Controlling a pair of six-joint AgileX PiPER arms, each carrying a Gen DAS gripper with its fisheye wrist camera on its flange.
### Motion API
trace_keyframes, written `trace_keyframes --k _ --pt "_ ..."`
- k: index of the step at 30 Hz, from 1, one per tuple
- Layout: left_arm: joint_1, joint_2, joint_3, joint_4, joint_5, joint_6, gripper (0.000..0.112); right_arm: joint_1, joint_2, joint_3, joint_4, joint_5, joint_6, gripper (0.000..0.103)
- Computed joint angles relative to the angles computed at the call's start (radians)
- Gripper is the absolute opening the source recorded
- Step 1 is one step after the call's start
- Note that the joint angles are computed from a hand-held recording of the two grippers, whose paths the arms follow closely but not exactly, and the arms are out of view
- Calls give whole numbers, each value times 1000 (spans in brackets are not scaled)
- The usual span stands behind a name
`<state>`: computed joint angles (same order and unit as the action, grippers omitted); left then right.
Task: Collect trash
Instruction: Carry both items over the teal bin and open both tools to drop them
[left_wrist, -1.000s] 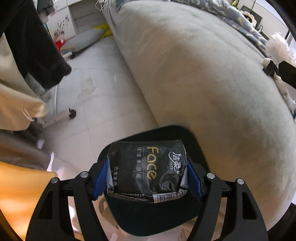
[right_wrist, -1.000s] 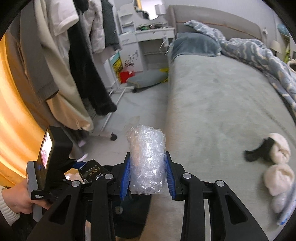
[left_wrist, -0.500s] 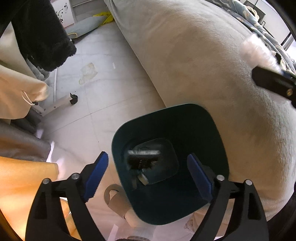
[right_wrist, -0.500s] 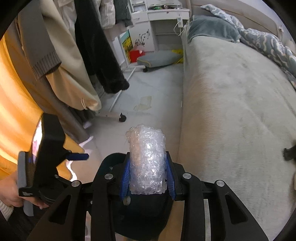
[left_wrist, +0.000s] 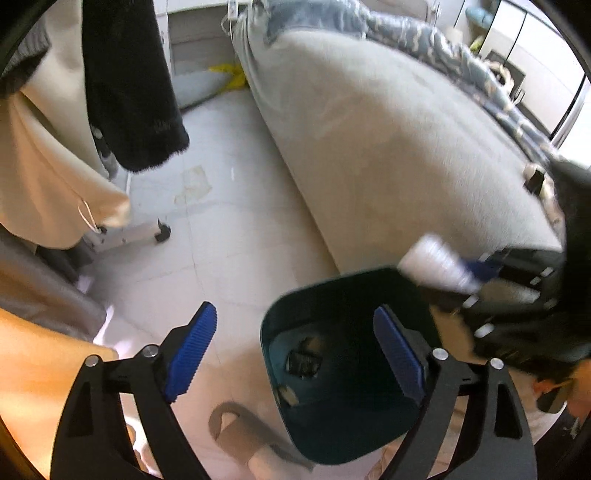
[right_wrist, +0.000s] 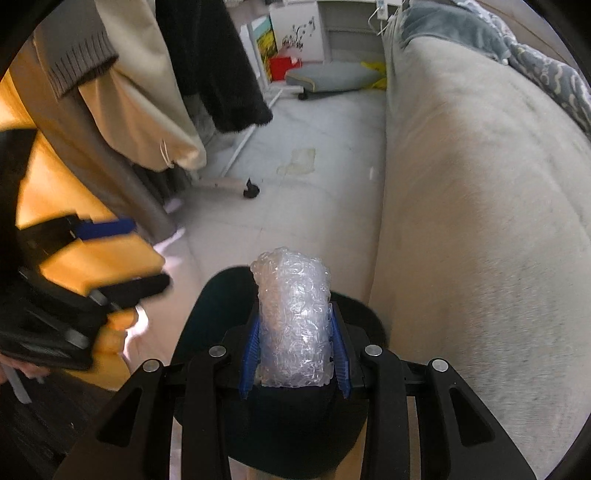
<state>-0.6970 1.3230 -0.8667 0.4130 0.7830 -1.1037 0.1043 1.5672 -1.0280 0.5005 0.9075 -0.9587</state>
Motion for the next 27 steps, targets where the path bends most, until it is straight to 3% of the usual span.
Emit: trace_keyframes --k 12,20,23,25,27 --pt "-3 -116 42 163 -47 -115 76 109 72 64 -120 -65 85 35" --pt "-38 -156 21 252 -23 -209 72 148 91 111 -176 -81 114 36" --pt "-50 -146 0 260 -9 -209 72 146 90 120 -191 -74 113 41" --pt "-67 -137 -12 284 7 -220 72 132 86 118 -193 -57 103 54" --pt "-81 -135 -19 310 19 -232 72 124 82 116 -193 -45 97 58"
